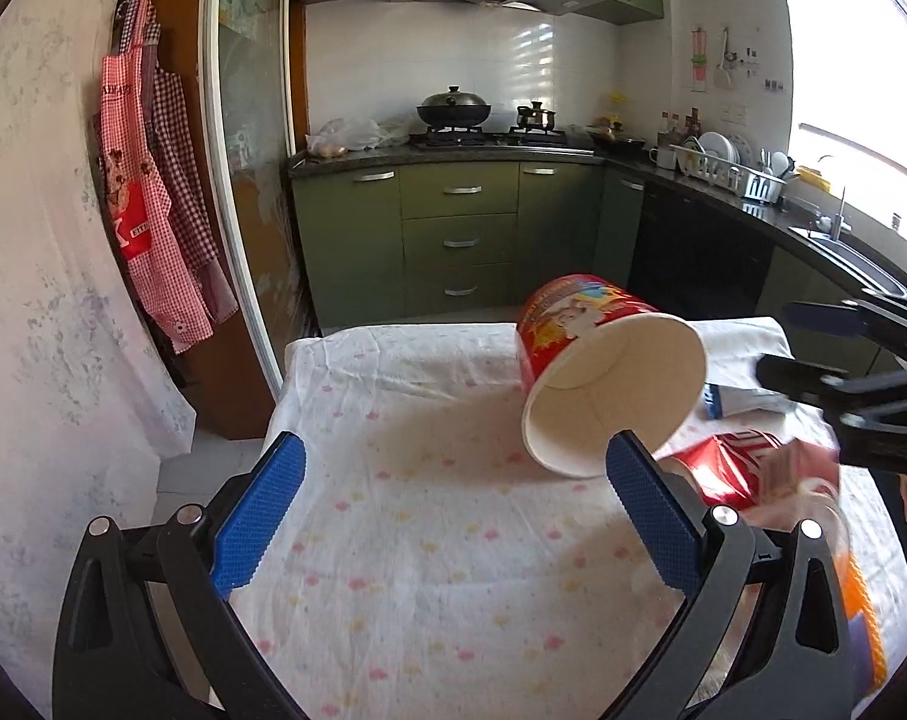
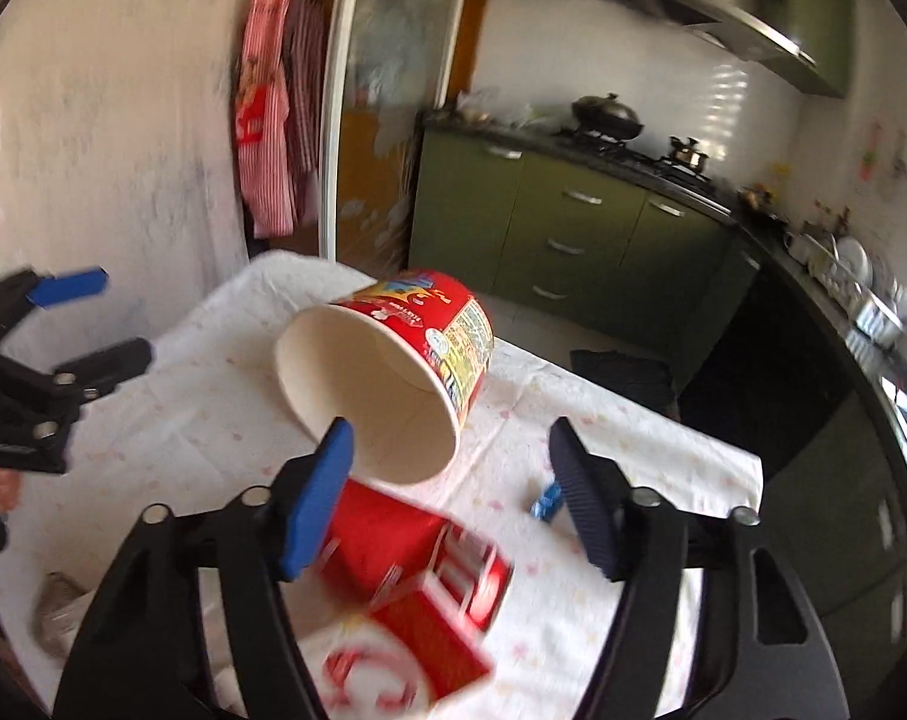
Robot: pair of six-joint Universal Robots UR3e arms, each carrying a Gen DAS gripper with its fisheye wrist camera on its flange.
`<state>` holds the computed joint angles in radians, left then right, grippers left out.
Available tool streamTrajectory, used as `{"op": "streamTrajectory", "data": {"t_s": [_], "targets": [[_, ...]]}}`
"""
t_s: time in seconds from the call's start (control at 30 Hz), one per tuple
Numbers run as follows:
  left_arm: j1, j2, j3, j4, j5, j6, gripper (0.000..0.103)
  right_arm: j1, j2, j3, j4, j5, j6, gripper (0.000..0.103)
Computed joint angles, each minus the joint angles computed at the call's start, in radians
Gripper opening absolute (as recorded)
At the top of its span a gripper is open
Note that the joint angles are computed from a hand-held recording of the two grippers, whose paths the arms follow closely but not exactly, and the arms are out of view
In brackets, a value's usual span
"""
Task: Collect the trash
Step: 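Grasp the red paper cup with the right tool, then carry the red cup to the yellow-rimmed bin and open the right tool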
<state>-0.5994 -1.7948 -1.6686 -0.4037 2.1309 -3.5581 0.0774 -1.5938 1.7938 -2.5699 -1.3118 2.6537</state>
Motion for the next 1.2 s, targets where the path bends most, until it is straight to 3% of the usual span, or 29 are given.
{"op": "streamTrajectory", "data": {"t_s": [0.3,0.43,0.53,0.67,0.83,0.93,1.1,1.2], "targets": [[0.028,-0.043,-0.033,0.088,-0.023,0.028,0.099,0.113,0.333,-0.37,0.117,-0.16,-0.058,0.046],[0.041,-0.044,-0.047,0.102,-0.057,0.03,0.099,0.134,0.433,-0.472,0.127,-0.176,-0.069,0.03],[0.043,-0.048,-0.05,0.106,-0.071,0.032,0.099,0.142,0.49,-0.547,0.141,-0.18,-0.049,0.024],[0.044,-0.05,-0.056,0.116,-0.084,0.035,0.099,0.112,0.584,-0.756,0.317,-0.118,0.01,0.008],[0.046,-0.044,-0.075,0.147,-0.1,0.042,0.099,0.01,0.717,-1.098,0.665,0.049,0.141,0.003],[0.044,-0.034,-0.094,0.176,-0.108,0.048,0.099,-0.073,0.714,-1.183,0.816,0.141,0.191,0.003],[0.038,-0.005,-0.122,0.219,-0.132,0.06,0.099,-0.251,0.551,-1.113,1.02,0.246,0.154,0.003],[0.025,0.02,-0.139,0.247,-0.134,0.07,0.099,-0.433,0.368,-1.002,1.179,0.286,0.051,0.003]]}}
